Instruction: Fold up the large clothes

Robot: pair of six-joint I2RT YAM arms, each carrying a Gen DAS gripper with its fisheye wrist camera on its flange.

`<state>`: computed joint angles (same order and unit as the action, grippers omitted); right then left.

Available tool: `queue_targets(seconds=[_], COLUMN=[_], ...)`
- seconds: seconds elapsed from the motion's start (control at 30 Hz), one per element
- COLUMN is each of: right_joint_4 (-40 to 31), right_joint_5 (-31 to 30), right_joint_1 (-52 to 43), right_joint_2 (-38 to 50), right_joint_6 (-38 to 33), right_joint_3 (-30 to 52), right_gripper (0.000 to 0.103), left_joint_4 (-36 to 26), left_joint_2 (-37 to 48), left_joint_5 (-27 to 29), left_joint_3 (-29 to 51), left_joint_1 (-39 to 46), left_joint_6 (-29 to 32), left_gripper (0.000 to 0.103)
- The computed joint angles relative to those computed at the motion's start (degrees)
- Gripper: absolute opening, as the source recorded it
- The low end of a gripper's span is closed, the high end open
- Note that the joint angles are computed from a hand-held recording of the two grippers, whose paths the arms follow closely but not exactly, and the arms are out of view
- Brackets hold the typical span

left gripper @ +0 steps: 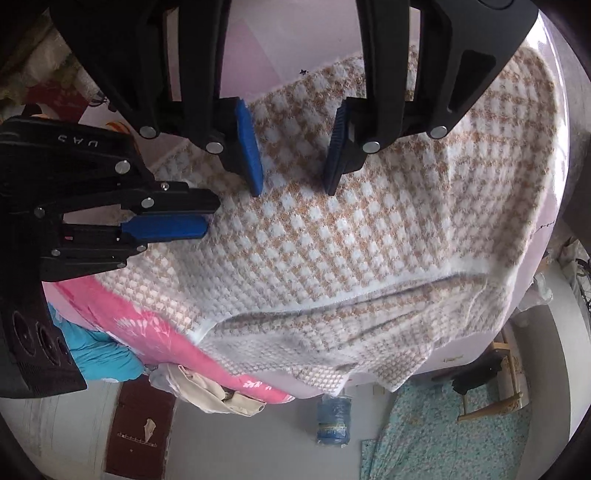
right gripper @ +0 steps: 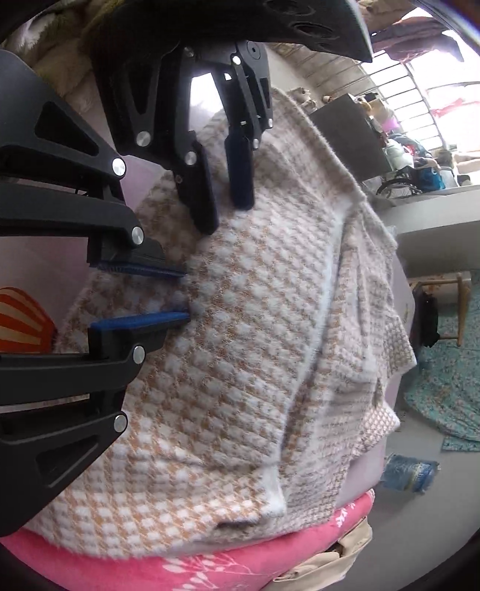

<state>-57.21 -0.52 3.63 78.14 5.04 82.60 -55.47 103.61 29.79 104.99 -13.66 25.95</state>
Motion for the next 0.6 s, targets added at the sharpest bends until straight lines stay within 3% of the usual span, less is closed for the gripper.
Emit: queue_targets(seconds=[0.07, 0.23, 0.33, 0.43, 0.5, 0.6], right_joint_4=[1.3, 5.1, 2.1, 3.9, 4.7, 4.3], right_joint_5=[0.3, -0.1, 0.2, 2.4, 0.0, -6.4], right_joint_1=[-0.9, -2.7, -2.7, -3.9, -6.3, -10.0], right_joint_2=[0.3, 3.6, 4.3, 4.7, 7.0, 8.2], right_joint_6=[0.2, -0.9, -0.9, 0.4, 1.8, 3.4], right_joint_3=[1.0, -1.0, 2.6, 3.2, 2.9, 3.9], right_gripper=[0.019, 0.02, 0.02, 0.02, 0.02, 0.02], left_joint_4=[-0.4, 1.6, -2.2, -0.6, -2.0, -1.3], left_joint_2=[1.2, 5.2, 6.6, 7.6, 10.7, 11.7], left_joint_5=[1.9, -1.7, -0.7, -0.2, -3.9, -2.6], left_joint_3=[2.4, 5.1, 9.4, 11.7, 14.6, 14.5], left_joint_1=[0.6, -0.9, -0.7, -0.2, -1.2, -0.8], left_joint_6=[-0.7, -2.7, -1.4, -4.0, -5.1, -5.9], left_gripper=[0.034, 0.036, 0.034, 0.034, 0.035, 0.037])
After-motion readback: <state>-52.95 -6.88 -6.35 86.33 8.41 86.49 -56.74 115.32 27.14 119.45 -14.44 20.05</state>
